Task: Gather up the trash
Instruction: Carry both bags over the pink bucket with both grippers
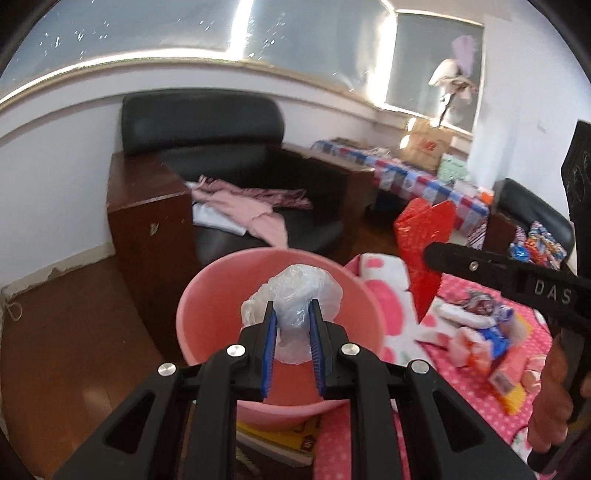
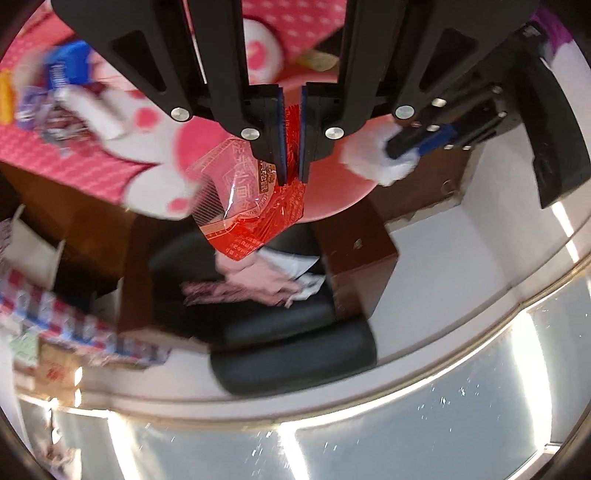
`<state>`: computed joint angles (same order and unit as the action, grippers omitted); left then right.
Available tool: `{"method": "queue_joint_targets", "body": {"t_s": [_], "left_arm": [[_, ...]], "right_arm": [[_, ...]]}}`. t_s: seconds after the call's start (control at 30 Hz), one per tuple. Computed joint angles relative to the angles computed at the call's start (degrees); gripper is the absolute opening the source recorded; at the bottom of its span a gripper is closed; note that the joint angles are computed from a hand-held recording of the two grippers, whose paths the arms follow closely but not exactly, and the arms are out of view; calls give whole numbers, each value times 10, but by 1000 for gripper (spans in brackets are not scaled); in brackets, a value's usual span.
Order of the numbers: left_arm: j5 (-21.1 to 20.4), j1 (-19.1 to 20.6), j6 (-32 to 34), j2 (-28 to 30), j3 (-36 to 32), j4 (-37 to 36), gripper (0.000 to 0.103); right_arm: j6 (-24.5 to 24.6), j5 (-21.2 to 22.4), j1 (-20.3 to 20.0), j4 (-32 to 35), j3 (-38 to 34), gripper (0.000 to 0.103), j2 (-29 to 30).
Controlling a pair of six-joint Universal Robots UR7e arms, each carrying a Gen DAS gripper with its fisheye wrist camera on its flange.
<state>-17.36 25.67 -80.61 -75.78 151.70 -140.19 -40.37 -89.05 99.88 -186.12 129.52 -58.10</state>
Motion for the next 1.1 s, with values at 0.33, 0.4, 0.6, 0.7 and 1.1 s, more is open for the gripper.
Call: {"method": "queue_joint_targets", "body": {"t_s": [0.33,0.4,0.6,0.7,1.1], "left_arm": [[-37,112,174,93,-17,-234,16],[-44,125,184,102,-22,-242,16],[-61,148,196,110,-26,-255,17],[-62,151,189,110,-28,-247,20],[-52,136,147,93,-24,-197,40]], "right_arm": [[25,-62,10,39,-49,6,87],[28,-72,9,43,-54,6,98],[20,-90,7,49,-58,6,109],[16,-99,11,47,-55,6,110],[30,-120,12,70,-62,14,110]]}}
